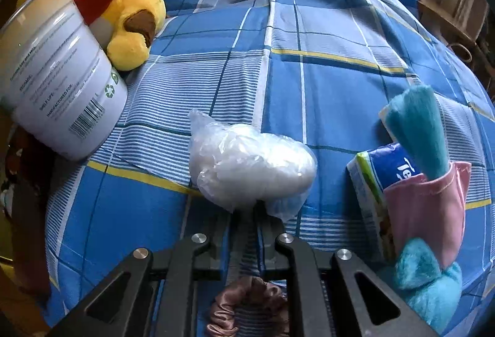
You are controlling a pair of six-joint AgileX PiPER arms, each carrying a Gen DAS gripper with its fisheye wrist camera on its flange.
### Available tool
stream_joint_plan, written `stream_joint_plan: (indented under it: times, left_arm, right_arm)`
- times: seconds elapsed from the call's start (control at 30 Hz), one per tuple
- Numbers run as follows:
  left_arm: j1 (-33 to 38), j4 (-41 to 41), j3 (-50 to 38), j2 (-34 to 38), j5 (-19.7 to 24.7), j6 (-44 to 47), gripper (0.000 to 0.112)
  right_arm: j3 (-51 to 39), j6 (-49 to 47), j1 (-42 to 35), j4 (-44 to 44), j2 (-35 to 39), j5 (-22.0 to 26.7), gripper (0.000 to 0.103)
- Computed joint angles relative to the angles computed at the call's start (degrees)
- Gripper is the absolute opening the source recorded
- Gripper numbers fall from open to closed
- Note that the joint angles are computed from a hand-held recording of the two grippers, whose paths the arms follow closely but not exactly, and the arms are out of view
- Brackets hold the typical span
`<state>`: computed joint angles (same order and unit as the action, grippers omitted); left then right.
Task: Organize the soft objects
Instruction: 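Place pink towel roll on gold tray with left gripper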
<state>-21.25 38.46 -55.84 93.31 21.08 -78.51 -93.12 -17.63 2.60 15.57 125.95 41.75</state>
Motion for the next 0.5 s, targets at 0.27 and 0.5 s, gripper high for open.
stream_joint_plan:
  times: [0.27,0.5]
  left_arm:
    - [8.45,-7.92,3.81,2.9,-1.85,6.04,0.034]
    - [6.96,1.11,2.43,5.23,2.37,-1.68,0.043]
  right_arm:
    - [0.83,0.01,0.06,-0.34,-0.53,-0.52,0.011]
    - [0.89,0.04,0.22,-0.6,-0.39,-1.03,0.011]
